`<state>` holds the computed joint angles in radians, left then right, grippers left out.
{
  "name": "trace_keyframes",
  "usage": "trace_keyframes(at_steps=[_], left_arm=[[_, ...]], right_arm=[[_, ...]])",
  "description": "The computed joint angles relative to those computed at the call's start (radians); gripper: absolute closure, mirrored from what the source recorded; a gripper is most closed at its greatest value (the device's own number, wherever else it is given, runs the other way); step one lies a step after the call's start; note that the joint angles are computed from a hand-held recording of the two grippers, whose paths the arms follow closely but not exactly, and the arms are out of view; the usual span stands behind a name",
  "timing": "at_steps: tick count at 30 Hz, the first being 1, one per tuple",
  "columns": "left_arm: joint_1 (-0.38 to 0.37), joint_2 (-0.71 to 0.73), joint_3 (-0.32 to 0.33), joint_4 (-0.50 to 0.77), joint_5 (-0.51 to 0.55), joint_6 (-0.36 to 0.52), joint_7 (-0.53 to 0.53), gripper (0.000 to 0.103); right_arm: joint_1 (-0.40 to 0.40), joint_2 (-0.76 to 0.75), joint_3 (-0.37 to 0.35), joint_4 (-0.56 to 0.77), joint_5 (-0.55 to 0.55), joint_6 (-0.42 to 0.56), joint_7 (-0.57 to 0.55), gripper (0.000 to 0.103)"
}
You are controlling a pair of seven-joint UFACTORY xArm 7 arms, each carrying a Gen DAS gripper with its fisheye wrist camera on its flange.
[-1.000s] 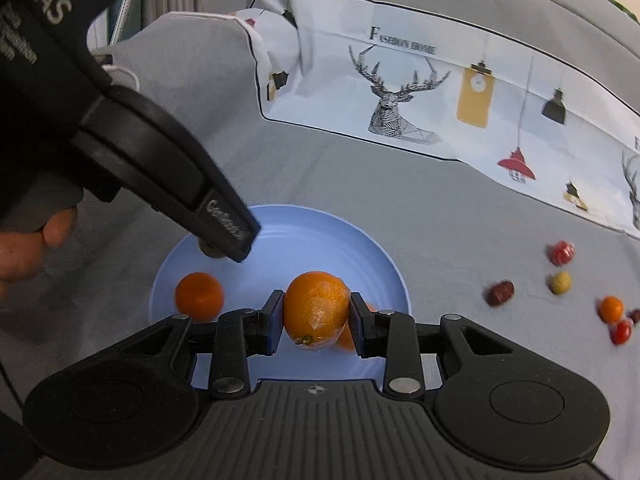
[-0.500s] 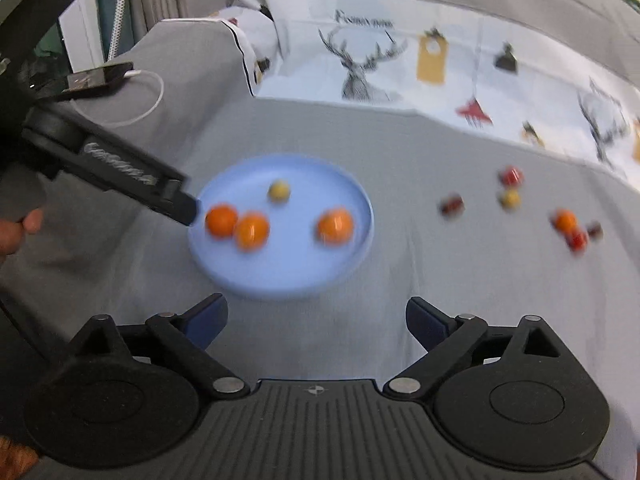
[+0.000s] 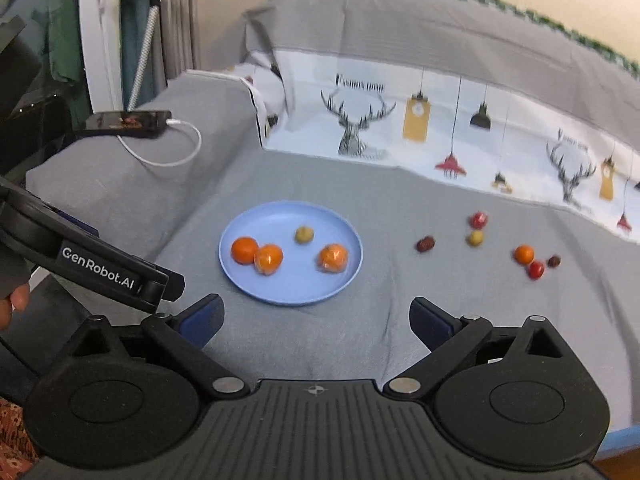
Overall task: Organize fruits
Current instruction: 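Lift both open tools away from the plate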
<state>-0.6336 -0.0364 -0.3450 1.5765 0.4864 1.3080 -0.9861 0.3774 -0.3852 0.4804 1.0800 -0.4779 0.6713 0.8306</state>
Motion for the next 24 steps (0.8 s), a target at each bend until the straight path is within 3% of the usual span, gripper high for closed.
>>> trace_keyframes(at_steps=[11, 24], left_arm=[[-0.034, -0.03, -0.043, 0.019, 0.095, 0.013, -0.034, 0.0], [-0.003, -0.078, -0.067, -0.019, 0.098, 0.0, -0.053, 0.0]], right_arm=[[-0.038, -0.114, 0.049, -0.036, -0.023, 0.005, 0.025, 0.003], [-0.08, -0.157, 0.088, -0.05, 0.001, -0.011, 0.009, 0.003]])
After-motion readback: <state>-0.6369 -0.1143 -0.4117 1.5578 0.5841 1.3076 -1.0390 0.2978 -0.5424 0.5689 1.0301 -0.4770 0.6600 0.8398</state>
